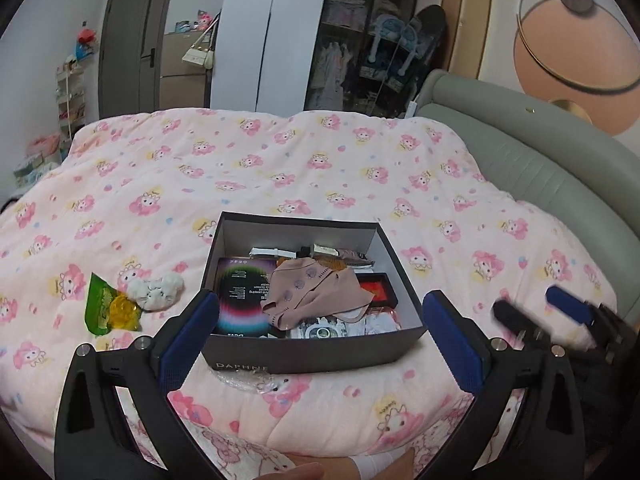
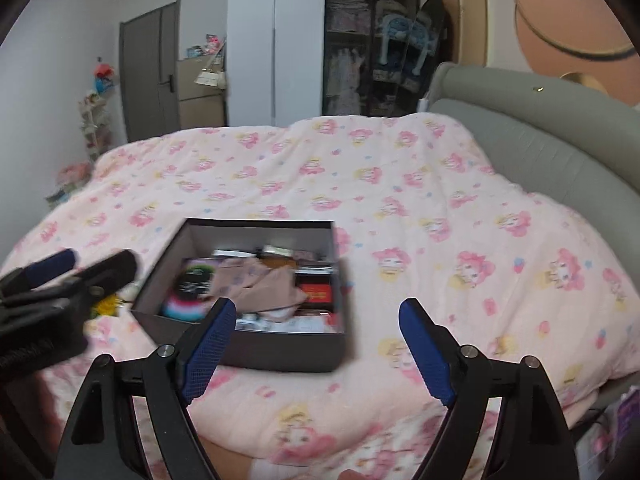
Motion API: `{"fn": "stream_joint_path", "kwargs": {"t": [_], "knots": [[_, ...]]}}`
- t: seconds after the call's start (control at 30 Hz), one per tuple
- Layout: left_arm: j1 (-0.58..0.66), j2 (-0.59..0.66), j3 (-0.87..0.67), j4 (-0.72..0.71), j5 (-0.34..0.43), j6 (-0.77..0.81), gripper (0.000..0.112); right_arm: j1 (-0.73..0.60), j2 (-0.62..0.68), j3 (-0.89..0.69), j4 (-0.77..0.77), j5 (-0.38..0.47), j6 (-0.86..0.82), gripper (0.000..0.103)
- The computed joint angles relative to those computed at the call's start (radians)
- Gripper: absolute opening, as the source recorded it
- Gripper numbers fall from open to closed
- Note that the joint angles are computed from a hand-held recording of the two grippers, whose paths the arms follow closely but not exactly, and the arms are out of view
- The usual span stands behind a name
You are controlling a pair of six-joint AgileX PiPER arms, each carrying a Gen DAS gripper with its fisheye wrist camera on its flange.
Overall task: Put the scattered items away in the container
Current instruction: 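Open both grippers and withdraw them from the box, then move both grippers to the green corn candy pack and plush toy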
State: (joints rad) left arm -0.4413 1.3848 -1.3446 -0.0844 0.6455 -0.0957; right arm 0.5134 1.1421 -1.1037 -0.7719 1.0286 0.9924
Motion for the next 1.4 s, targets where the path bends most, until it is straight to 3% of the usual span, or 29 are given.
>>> {"fn": "stream_joint_path", "kwargs": {"t": [0.1,0.23,0.37,0.7,0.9,1.1,1.23,1.3,1.4], "knots": [[-0.035,-0.003,0.005,0.087,0.007,-0.067,0.102,-0.058,-0.032,0.005,0.058,-0.039,-0.031,0.082],[-0.049,-0.016,0.013,0.066,0.024,-0.038,0.102,-0.036,-0.036,0.009,0.048,-0.019,-0.032,0.082],[-0.059,-0.045,0.024,0.143,0.033,-0.084,0.102,0.020,-0.020,-0.002,0.026,0.009,-0.009,0.083],[0.134,-0.133,0.066,0.022,0.061,0.063,0.102,0.130,0.085,-0.106,0.027,0.003,-0.024,0.083],[0.380,-0.142,0.073,-0.177,0.105,0.276,0.102,0.184,0.238,-0.249,0.078,-0.046,-0.094,0.083],[0.626,-0.064,0.038,-0.372,0.146,0.508,0.102,0.194,0.444,-0.448,0.205,-0.109,-0.225,0.082],[0.733,0.045,-0.034,-0.427,0.165,0.588,0.102,0.197,0.574,-0.588,0.272,-0.164,-0.330,0.083],[0.760,0.115,-0.080,-0.431,0.181,0.601,0.102,0.171,0.669,-0.689,0.380,-0.180,-0.440,0.083],[0.789,0.258,-0.184,-0.435,0.280,0.649,0.098,0.135,0.852,-0.887,0.538,-0.132,-0.588,0.082]]}}
